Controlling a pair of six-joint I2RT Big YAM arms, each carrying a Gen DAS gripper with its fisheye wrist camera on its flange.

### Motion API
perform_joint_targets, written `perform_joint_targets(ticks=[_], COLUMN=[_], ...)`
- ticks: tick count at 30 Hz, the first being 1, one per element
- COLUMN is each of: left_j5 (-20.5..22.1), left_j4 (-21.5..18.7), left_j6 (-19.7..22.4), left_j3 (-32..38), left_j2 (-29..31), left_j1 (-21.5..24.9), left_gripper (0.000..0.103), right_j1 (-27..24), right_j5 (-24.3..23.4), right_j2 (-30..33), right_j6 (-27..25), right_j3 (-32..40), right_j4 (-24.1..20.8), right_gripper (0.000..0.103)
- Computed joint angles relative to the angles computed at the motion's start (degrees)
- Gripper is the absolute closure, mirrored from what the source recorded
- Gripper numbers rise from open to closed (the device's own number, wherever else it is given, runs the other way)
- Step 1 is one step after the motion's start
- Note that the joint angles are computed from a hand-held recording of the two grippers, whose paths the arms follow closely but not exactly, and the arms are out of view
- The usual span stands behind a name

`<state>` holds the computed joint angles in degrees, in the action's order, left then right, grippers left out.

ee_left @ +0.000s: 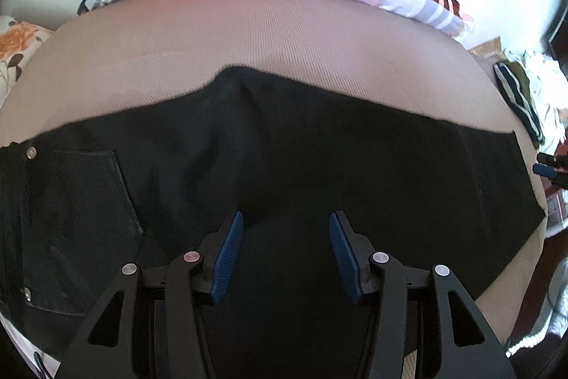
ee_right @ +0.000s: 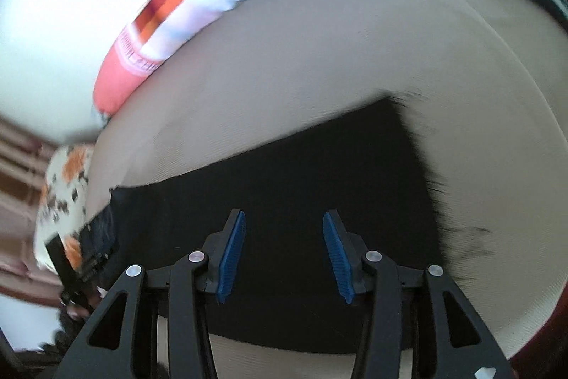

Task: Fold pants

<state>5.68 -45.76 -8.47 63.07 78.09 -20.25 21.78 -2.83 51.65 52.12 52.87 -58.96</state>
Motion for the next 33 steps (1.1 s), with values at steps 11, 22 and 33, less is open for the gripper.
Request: perform_joint_targets(ticks=[11, 22, 33], left_j5=[-2.86, -6.32, -8.72], left_j4=[-1.16, -0.58, -0.44], left_j6=[-1.34, -3.01, -3.36], left_j3=[0.60, 0.91, 1.10], left_j2=[0.58, 1.40, 1.97], left_j1=[-1.91, -3.46, -4.64], left_gripper=[0.051, 0.046, 0.041], right_j1=[-14.03, -22.45, -19.82], right_j5=[-8.37, -23.95, -26.14], right_j2=[-7.56, -7.54, -3.78], right_j6=[-4.60, -19.50, -18.19], right_j3=[-7.60, -10.38, -11.32], right_j4=[-1.39, 0.43, 9.16], right_gripper=[0.059, 0.079, 0.095])
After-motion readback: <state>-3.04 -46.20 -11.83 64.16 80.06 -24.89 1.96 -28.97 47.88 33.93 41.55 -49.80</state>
